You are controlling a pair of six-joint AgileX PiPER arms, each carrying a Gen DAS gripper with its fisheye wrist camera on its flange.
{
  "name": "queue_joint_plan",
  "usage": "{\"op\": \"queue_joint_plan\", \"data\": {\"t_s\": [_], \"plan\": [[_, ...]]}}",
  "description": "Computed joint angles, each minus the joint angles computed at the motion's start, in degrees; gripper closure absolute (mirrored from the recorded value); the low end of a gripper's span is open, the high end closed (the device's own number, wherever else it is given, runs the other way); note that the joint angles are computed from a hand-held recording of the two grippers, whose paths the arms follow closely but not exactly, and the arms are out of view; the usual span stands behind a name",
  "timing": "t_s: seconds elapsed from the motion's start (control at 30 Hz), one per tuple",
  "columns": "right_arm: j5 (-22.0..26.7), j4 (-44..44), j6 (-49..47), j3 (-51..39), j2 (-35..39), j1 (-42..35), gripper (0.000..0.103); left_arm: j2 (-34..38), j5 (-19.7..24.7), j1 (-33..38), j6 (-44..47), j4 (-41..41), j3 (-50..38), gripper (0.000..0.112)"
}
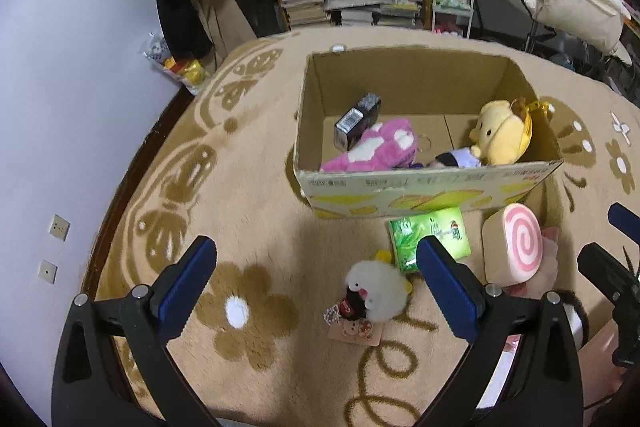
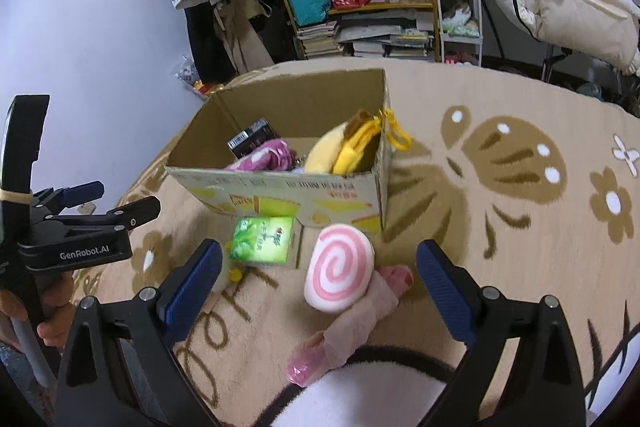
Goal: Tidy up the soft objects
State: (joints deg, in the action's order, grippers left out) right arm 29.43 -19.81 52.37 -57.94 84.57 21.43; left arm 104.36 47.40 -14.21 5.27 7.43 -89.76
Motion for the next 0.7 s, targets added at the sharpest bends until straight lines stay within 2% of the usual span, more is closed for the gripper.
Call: {"op": "queue_joint_plan", "data": {"t_s": [0.23, 0.47, 0.7], "plan": [[-1.5, 4.3, -2.8, 2.1, 1.7, -1.3, 0.002, 1.8, 1.0, -0.5, -0.3, 1.7, -0.1, 0.013], [-2.8, 14.0, -11.0, 3.0, 4.9, -3.7, 0.002, 5.4, 4.5, -1.3, 0.6, 1.9, -2.7, 0.013], [-2.2, 19.3, -15.6, 2.4, 7.9, -5.1, 0.002, 8.5, 7.6, -3.0, 1.6, 3.9, -4.8, 0.013]]}}
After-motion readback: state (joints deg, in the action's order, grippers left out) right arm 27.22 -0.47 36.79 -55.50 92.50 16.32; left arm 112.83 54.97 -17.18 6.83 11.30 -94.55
